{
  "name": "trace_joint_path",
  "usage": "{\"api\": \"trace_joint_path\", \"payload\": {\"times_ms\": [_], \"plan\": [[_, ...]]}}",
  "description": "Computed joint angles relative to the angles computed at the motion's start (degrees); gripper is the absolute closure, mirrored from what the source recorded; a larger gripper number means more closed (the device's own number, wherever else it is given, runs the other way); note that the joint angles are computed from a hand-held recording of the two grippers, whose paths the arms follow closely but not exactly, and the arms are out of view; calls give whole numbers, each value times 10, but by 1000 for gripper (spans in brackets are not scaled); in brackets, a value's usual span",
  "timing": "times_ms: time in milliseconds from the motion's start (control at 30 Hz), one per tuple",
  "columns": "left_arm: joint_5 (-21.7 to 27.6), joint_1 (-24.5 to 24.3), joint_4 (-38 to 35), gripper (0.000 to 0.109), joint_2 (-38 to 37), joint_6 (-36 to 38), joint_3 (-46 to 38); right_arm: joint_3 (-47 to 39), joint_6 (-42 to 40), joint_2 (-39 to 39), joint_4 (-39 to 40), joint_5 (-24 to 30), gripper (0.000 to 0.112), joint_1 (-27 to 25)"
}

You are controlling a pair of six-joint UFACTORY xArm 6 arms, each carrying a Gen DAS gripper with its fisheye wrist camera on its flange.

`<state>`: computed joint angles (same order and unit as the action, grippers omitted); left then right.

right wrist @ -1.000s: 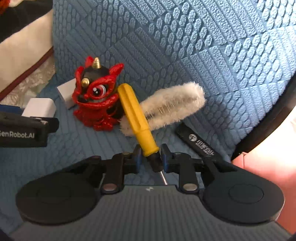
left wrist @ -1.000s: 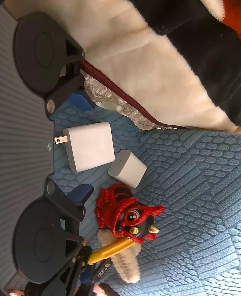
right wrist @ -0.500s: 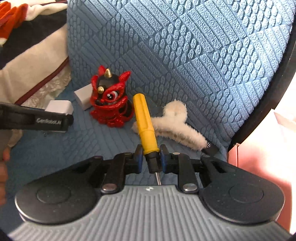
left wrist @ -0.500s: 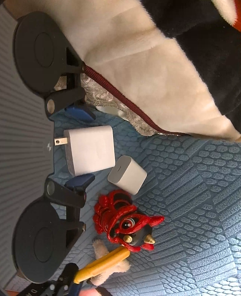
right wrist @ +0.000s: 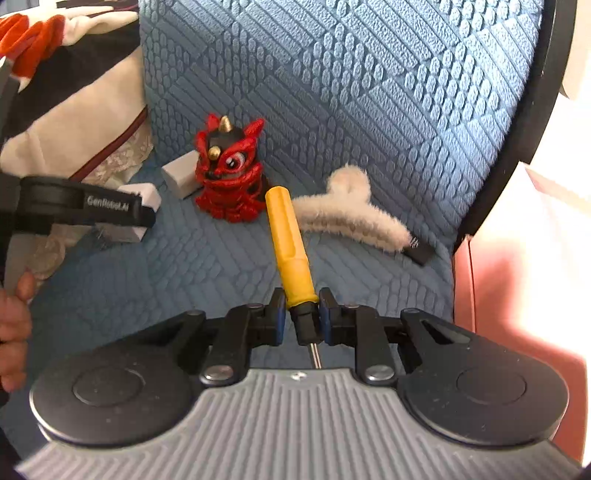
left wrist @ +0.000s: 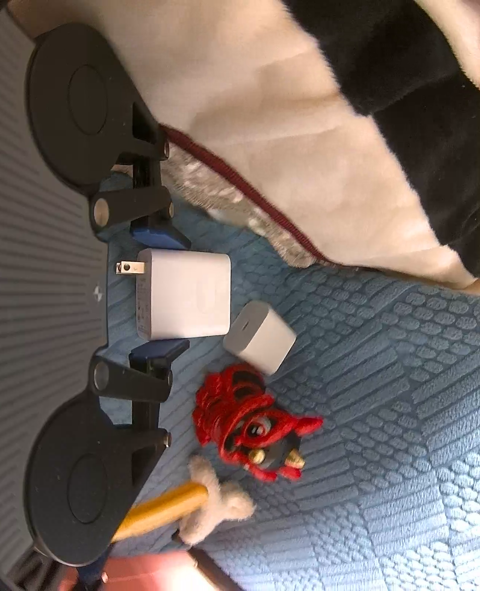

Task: Organize rigid objects
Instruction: 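Grasp the white USB charger with the left tool while the right tool grasps the yellow screwdriver, then lift and carry the charger and screwdriver in both tools over the pink box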

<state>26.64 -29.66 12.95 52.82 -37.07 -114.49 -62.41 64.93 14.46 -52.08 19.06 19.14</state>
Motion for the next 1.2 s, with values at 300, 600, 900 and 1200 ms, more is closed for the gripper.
{"api": "trace_joint_path", "payload": {"times_ms": [300,600,900,1200], "plan": [[-57,-22,-54,53,-62,58,100,39,-13,-30,40,1,89,17],[-98,-42,-128,53,-118,111,186,94,-66,-70,151,-7,89,28],[-115,-59,-206,53,-161,172,256,124,-69,-96,204,12,89,46],[-117,-59,-253,53,-175,201,274,114,-47,-96,180,51,89,62]]}}
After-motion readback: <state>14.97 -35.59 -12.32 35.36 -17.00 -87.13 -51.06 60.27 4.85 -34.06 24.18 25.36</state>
